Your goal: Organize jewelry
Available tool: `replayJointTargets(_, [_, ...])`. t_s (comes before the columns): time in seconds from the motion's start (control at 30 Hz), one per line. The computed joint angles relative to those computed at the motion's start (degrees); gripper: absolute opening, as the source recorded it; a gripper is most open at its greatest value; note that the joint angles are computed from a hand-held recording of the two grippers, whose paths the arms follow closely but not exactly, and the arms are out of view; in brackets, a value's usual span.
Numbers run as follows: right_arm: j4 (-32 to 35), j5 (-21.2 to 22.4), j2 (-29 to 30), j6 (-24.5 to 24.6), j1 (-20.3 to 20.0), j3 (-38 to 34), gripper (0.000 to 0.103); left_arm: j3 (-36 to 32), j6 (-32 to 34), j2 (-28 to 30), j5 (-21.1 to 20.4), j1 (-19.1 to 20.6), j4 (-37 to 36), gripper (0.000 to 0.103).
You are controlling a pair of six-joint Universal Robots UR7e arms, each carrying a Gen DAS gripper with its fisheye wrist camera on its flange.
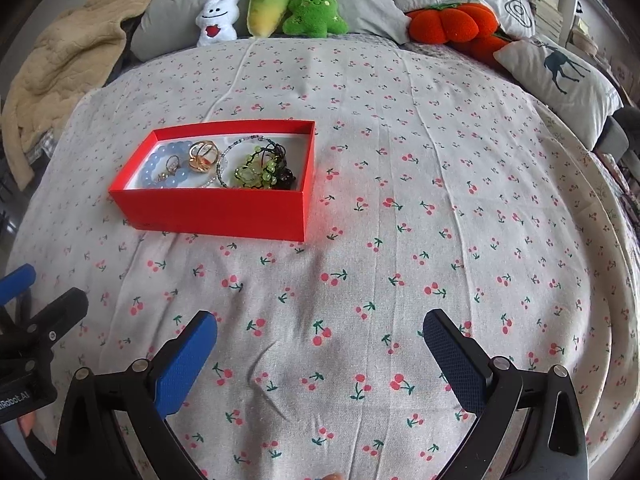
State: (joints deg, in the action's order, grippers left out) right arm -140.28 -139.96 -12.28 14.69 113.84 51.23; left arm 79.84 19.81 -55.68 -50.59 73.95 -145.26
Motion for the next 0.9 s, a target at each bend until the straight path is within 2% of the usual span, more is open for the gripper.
replayJointTargets(0.9, [-1.9, 0.4, -0.8, 1.2, -0.2, 1.2, 0.103, 1.1, 0.9, 0.2, 2.5, -0.5, -2.2, 0.103])
